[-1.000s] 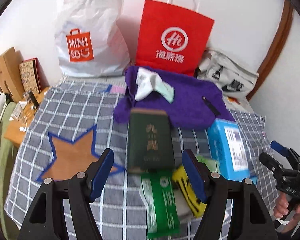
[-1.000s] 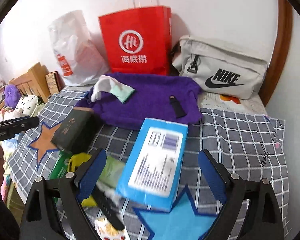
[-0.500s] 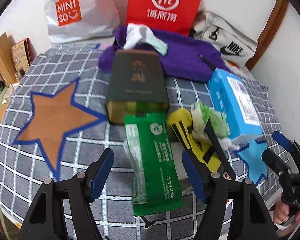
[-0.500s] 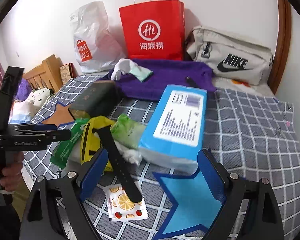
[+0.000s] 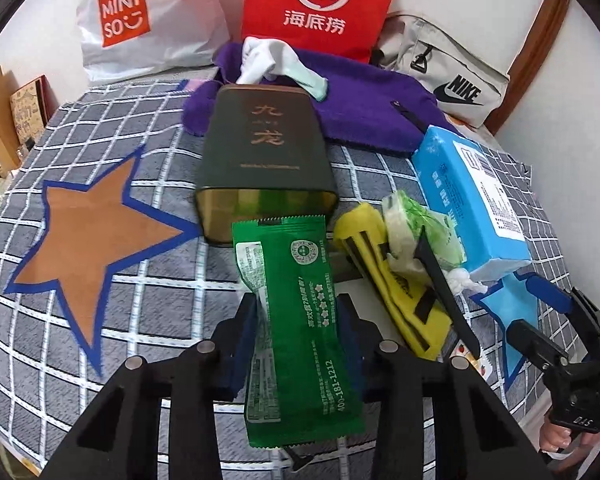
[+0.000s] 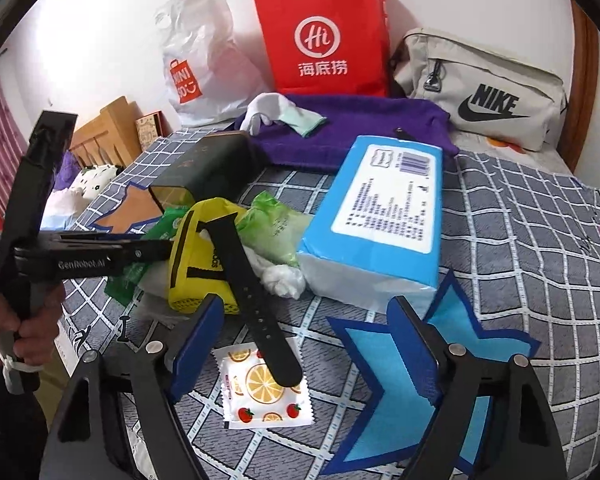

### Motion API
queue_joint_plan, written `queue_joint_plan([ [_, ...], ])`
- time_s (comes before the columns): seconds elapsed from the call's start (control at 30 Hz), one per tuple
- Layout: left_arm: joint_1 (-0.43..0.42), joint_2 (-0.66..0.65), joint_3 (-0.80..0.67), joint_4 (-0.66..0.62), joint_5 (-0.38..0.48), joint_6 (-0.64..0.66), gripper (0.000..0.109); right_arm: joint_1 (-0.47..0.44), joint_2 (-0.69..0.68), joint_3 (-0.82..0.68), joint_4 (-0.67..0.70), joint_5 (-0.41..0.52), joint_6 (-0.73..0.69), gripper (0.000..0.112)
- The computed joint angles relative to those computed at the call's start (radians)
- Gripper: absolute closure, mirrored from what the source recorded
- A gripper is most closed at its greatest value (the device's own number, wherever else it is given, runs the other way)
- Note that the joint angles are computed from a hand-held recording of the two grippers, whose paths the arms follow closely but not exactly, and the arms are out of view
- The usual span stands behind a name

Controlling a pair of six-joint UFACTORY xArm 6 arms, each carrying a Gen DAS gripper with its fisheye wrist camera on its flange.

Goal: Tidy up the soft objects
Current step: 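Grasp the green snack packet with the left tool while the right tool grasps the black watch strap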

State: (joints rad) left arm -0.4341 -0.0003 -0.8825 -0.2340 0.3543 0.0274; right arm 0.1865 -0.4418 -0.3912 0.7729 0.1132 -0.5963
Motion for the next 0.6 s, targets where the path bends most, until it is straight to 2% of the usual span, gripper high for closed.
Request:
queue_joint_plan([
  [0.13,0.019,-0.02,0.022,-0.018,-0.012,0.027,0.076,0.014,0.031,-0.017,-0.002,0.01,-0.007,0.036],
  [0.23,0.04,-0.032,0.036,0.009,-0.02,0.002,0.076,0.02,0.051,-0.029,-0.01,0.015,-0.007,0.038],
  [0.33,0.065,-0.034,0.044,0.033,-0.029,-0.014,0.076,0.025,0.078,-0.047,-0.007,0.02,-0.022,0.044],
  [0.4,0.079,-0.029,0.046,0.003,-0.032,0.004,0.076,0.023,0.101,-0.063,-0.011,0.037,-0.031,0.05],
  [0.6,0.099,-0.014,0.051,-0.069,-0.034,0.056,0.076,0.025,0.176,-0.098,-0.049,0.053,-0.017,0.053],
])
